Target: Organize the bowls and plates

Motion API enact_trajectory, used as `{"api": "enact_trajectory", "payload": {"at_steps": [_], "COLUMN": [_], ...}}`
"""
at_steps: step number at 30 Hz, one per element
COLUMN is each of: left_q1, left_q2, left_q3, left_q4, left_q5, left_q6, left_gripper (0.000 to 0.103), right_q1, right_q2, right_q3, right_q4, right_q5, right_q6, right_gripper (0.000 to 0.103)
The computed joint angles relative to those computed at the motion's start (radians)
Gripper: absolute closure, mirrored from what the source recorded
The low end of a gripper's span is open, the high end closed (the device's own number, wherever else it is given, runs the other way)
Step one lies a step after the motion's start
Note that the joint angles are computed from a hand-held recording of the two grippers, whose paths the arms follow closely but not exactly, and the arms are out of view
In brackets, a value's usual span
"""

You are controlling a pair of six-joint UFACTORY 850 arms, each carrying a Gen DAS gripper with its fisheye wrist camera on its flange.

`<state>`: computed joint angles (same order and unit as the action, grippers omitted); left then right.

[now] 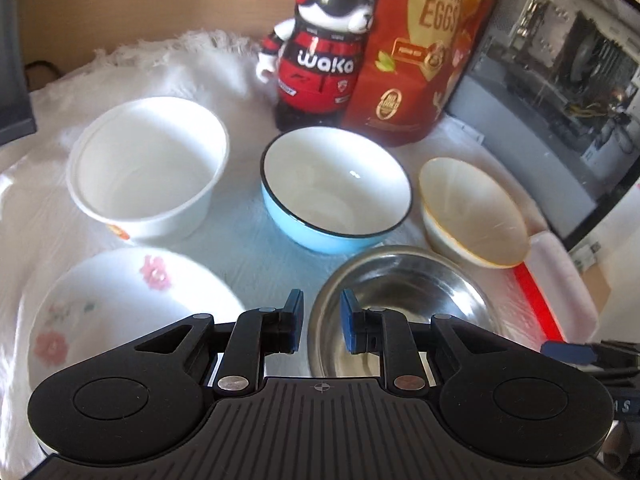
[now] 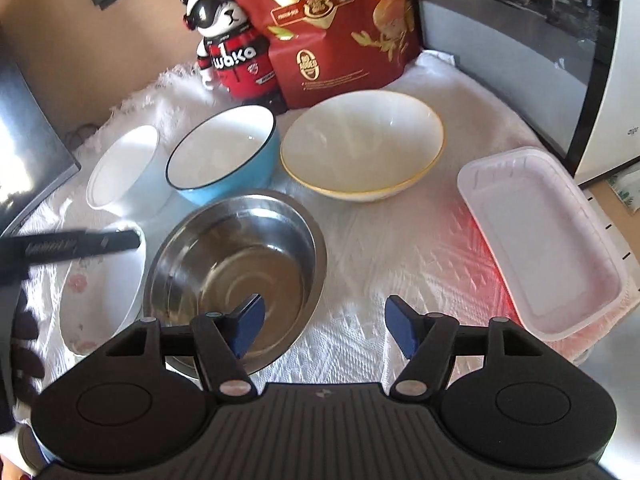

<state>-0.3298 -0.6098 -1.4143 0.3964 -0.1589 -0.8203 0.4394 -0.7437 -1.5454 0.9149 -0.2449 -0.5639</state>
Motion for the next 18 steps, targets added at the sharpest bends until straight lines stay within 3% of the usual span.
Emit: {"api": "enact_trajectory", "payload": {"at_steps": [4,7,10,14,18], "left_q1": [0.008,0.009,0.007,0.007,0.001], "left_q2": [-0.072,-0.112,-0.134,-0.130,-0.079], "left_q3": [-0.089,-0.134,-0.160,-0.156,-0.090], "left_q4": [-0.259,-0.285,-0.309,-0.400,-0.566], "left_q5": [-0.062,-0.100,-0.121,-0.140,-0.156], "left_q6": [0.261,0.292,0.332,0.406,0.526], "left_gripper": [0.080,0.079,0.077,0.077,0.078], "right_q1": [-0.010,-0.017,-0.021,-0.020,-0.022], "right_q2": [-0.069,-0.128,-0.181,-0.212,-0.209], "right_q3": [-0.078,-0.146,-0.211,-0.256,-0.263], "right_q4": [0.005,0.024,0.051,0.080,0.042], "right_q5": [-0.074,-0.157,-0.253,-0.296,-0.284], "right_q6": [0.022,0.052,0.020,-0.022,-0.010], "right_gripper": [0.035,0.036,0.045,0.047,0.047]}}
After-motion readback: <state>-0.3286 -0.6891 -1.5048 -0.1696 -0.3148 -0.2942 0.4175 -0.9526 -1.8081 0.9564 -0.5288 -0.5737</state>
